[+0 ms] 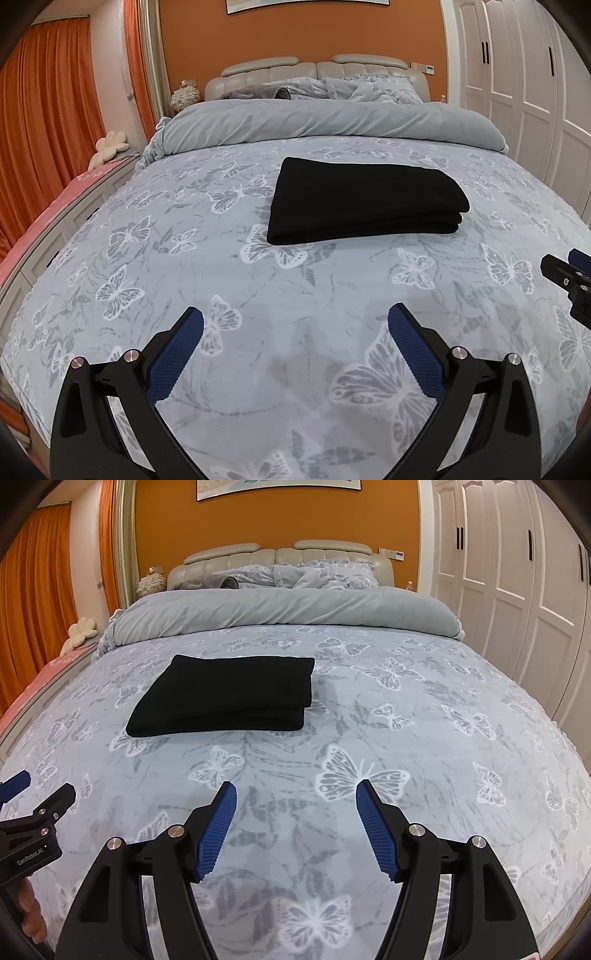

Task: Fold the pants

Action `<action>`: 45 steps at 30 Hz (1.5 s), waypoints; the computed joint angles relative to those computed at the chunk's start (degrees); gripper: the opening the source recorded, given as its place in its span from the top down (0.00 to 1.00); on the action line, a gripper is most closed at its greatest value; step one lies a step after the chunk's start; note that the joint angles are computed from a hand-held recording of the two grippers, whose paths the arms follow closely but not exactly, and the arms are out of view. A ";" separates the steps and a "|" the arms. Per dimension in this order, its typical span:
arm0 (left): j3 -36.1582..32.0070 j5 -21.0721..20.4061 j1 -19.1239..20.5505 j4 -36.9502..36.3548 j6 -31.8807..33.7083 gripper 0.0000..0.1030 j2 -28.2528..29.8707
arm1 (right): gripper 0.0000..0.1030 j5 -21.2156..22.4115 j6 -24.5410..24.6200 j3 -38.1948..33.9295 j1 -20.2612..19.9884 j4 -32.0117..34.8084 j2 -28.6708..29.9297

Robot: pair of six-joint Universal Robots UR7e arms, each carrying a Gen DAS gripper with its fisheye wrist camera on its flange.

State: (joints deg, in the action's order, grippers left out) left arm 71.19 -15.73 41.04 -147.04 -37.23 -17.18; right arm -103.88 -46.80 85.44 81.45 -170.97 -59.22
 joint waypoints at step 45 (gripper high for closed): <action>0.69 -3.21 0.20 -0.89 -0.30 0.05 -0.69 | 0.36 -0.48 0.14 0.58 0.32 -0.66 0.04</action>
